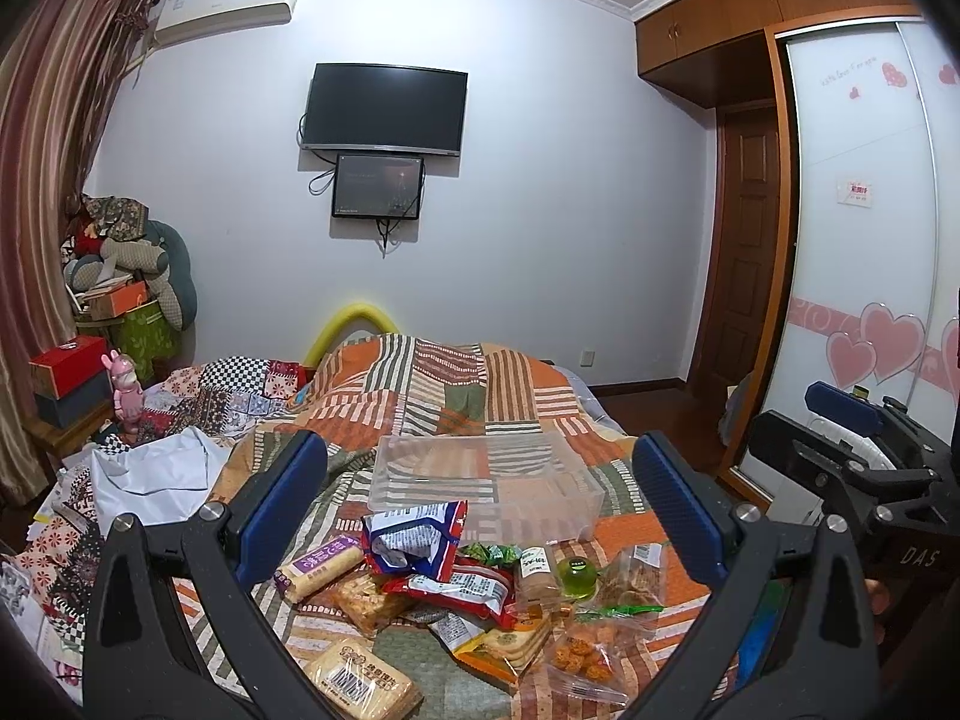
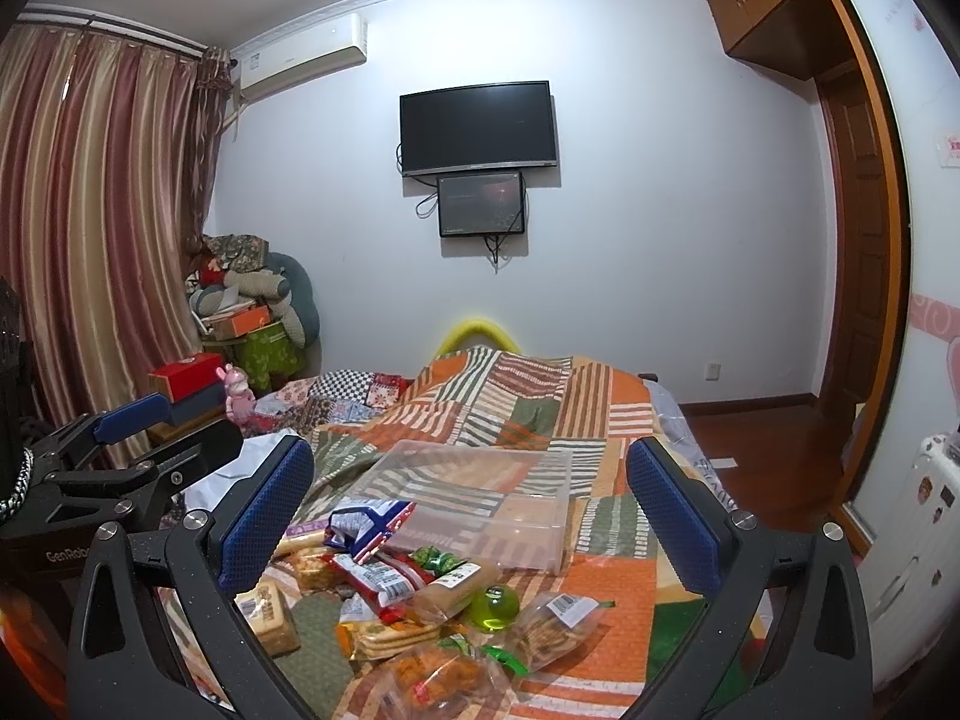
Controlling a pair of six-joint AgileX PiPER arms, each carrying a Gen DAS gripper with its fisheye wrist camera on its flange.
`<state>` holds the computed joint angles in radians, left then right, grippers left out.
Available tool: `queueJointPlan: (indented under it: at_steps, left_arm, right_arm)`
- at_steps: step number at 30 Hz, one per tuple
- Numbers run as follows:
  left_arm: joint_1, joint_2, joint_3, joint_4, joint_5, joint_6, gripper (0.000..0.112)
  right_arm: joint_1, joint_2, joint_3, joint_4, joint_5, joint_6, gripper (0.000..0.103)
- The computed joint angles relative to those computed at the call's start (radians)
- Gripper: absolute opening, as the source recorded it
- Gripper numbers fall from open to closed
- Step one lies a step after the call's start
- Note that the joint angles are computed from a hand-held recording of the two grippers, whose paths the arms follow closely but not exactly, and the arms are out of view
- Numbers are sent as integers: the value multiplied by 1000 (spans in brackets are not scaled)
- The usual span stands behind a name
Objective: Organize snacks
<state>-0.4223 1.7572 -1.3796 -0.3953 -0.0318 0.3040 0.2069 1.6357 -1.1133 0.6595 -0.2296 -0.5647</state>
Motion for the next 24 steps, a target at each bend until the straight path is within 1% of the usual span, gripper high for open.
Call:
queueJointPlan:
  at_steps: [3, 5, 7, 8, 9, 13, 19, 20, 24]
  left_arm:
    - [-2, 0, -2, -121, 0, 121, 103]
    - [-3, -1, 0, -117, 0, 115, 103]
    - [-3, -3, 5, -49, -5, 44, 103]
    - [-3, -5, 8, -49, -12, 43, 103]
    - [-4, -6, 11, -85, -18, 79, 103]
    - [-3, -10, 17, -63, -21, 60, 103]
    - [-2, -11, 20, -75, -24, 69, 103]
    - [-2, -11, 20, -76, -24, 70, 103]
    - [-4, -10, 23, -94, -31, 87, 103]
  right_arm:
    - [4, 0, -4, 34, 0, -38, 103]
    - [8, 1, -4, 48, -6, -52, 103]
    - [8, 3, -7, 47, -5, -53, 103]
    - [8, 4, -7, 47, -7, -52, 103]
    - [8, 4, -7, 47, -7, -52, 103]
    - [9, 5, -11, 68, 0, -66, 103]
    - [5, 7, -15, 32, 15, -28, 103]
    - [2, 7, -11, 7, 13, -3, 103]
    - [1, 8, -11, 5, 17, -2, 103]
